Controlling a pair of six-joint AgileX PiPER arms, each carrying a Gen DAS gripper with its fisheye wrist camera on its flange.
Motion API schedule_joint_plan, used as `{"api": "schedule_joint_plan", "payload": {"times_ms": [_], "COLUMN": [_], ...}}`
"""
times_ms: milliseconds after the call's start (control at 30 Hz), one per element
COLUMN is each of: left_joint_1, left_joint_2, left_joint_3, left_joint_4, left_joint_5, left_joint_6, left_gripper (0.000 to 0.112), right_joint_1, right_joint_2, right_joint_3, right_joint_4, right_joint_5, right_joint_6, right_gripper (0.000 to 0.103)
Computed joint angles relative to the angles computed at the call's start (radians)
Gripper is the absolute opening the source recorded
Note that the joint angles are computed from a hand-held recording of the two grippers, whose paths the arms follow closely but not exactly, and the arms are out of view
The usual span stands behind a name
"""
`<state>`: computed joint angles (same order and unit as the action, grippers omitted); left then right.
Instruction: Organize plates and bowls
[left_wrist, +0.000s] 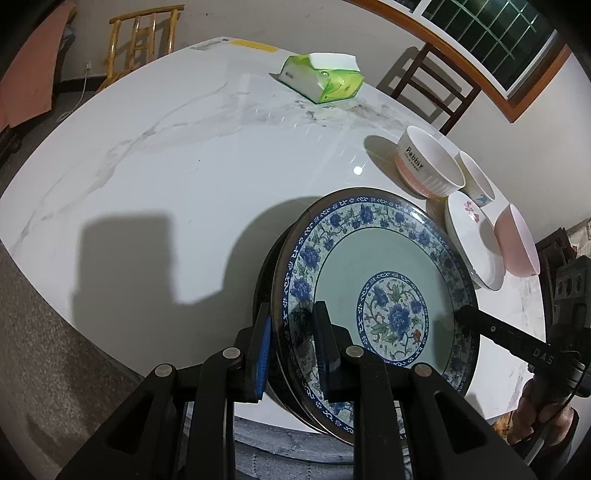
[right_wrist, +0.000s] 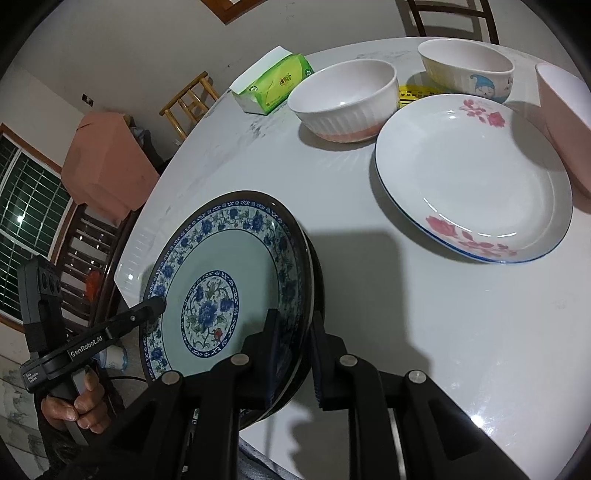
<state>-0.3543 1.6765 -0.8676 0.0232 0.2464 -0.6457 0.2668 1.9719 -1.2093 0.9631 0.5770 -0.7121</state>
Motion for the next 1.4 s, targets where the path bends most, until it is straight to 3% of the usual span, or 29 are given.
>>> {"api": "schedule_joint_plan", "payload": {"times_ms": [567, 800, 1167, 1400], "left_joint_1": [0.002, -0.03, -0.062, -0.076], "left_joint_2": [0.029, 0.032, -0.004, 0.003], "left_joint_3": [-0.005, -0.018, 0.006, 0.017], "left_joint_4": [0.055, 0.247, 0.619, 0.73], "left_joint_5": [-0.021, 0.011, 0.015, 0.029], "left_joint_6": [-0.044, -0.238, -0.613, -0.746], "left_gripper": [0.019, 0.02, 0.024, 0.03], "right_joint_1": [0.05, 0.087, 0.108, 0.176], "right_joint_2": [-0.012, -0.007, 0.007, 0.009], "right_joint_3": [-0.011, -0.024, -0.032, -0.046], "right_joint_4": [-0.153, -0.286, -0.348, -0.596], "right_joint_5": [-0.063, -0.092, -0.095, -0.131], "right_joint_6": [0.137, 0.234, 0.286, 0.498], "right_gripper": [0.019, 0.027, 0.029, 0.033]}}
